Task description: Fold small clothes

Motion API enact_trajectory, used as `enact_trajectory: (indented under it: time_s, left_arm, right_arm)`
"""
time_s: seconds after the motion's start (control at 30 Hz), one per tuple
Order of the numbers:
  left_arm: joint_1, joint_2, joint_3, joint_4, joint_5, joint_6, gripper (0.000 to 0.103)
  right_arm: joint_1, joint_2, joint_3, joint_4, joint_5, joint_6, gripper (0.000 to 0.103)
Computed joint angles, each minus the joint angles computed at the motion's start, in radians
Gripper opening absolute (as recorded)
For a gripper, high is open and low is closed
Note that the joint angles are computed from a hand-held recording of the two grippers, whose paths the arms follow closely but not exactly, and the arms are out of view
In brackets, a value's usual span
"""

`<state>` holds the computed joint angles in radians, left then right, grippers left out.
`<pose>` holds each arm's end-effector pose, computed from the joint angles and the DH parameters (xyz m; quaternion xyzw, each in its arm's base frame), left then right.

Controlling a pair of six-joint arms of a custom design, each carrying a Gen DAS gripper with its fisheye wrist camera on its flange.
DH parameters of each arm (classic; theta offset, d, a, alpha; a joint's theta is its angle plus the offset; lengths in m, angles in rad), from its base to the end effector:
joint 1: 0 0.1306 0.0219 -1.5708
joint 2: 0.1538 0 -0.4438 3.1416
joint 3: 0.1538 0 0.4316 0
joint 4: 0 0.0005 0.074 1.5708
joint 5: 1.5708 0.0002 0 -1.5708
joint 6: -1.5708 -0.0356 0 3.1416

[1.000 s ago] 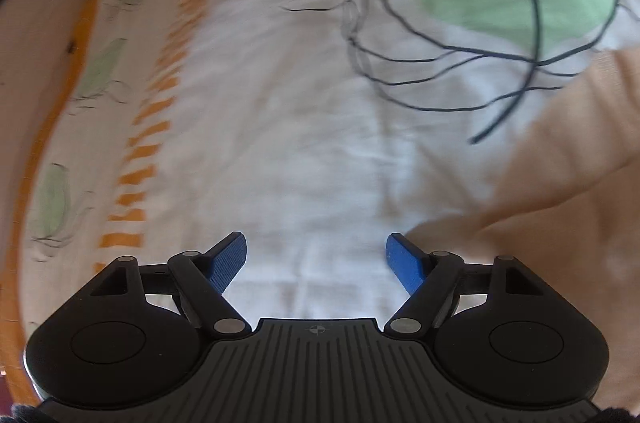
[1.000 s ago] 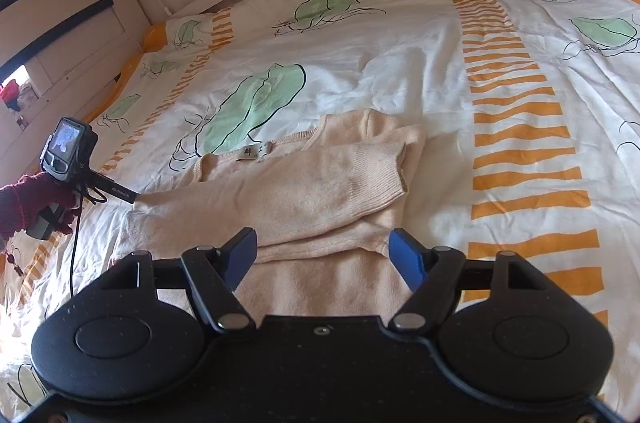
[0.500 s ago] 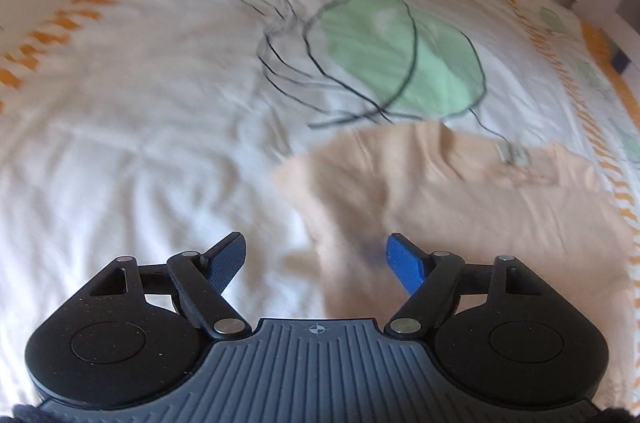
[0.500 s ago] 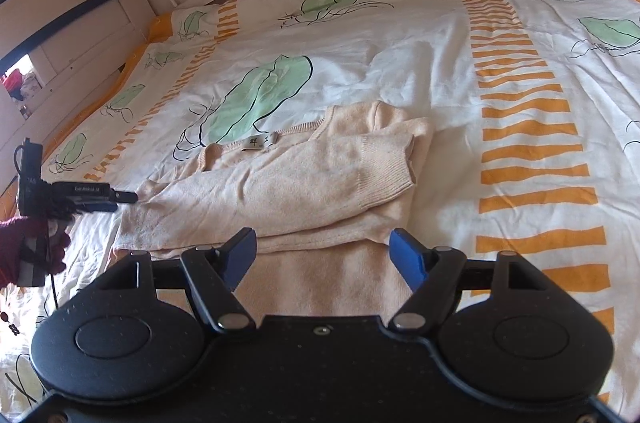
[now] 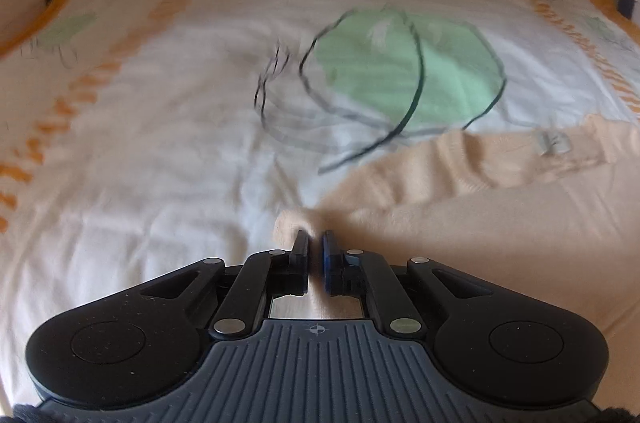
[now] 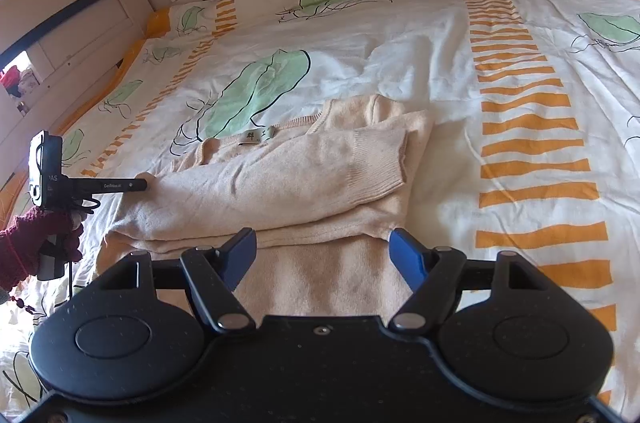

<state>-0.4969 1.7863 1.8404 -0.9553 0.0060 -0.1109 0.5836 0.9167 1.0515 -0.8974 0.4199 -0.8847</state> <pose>0.5982 -0.3252 0.4818 0.2836 0.9009 -0.0658 0.3219 0.2699 0.1603 0.5043 0.2159 0.8768 0.1154 0.4139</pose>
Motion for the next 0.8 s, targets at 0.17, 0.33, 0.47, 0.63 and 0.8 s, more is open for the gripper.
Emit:
enact_trajectory:
  time_s: [0.17, 0.33, 0.47, 0.63, 0.8]
  left_arm:
    - [0.003, -0.027, -0.036, 0.048, -0.036, 0.018, 0.038]
    - [-0.014, -0.12, -0.136, 0.186, -0.081, 0.053, 0.05]
    - [-0.033, -0.119, -0.144, 0.119, -0.089, -0.021, 0.059]
    - [-0.001, -0.128, -0.199, 0.121, -0.113, 0.053, 0.076]
    - [0.019, -0.164, -0.209, 0.072, -0.05, 0.148, 0.076]
  right_arm:
    - [0.003, 0.008, 0.004, -0.018, 0.0, -0.007, 0.076]
    - [0.005, 0.008, 0.007, -0.021, 0.01, -0.008, 0.076]
    - [0.006, 0.012, 0.008, -0.02, 0.005, -0.003, 0.076]
    - [0.007, 0.013, 0.009, -0.027, 0.006, -0.001, 0.076]
    - [0.004, 0.019, 0.01, -0.037, 0.002, 0.001, 0.076]
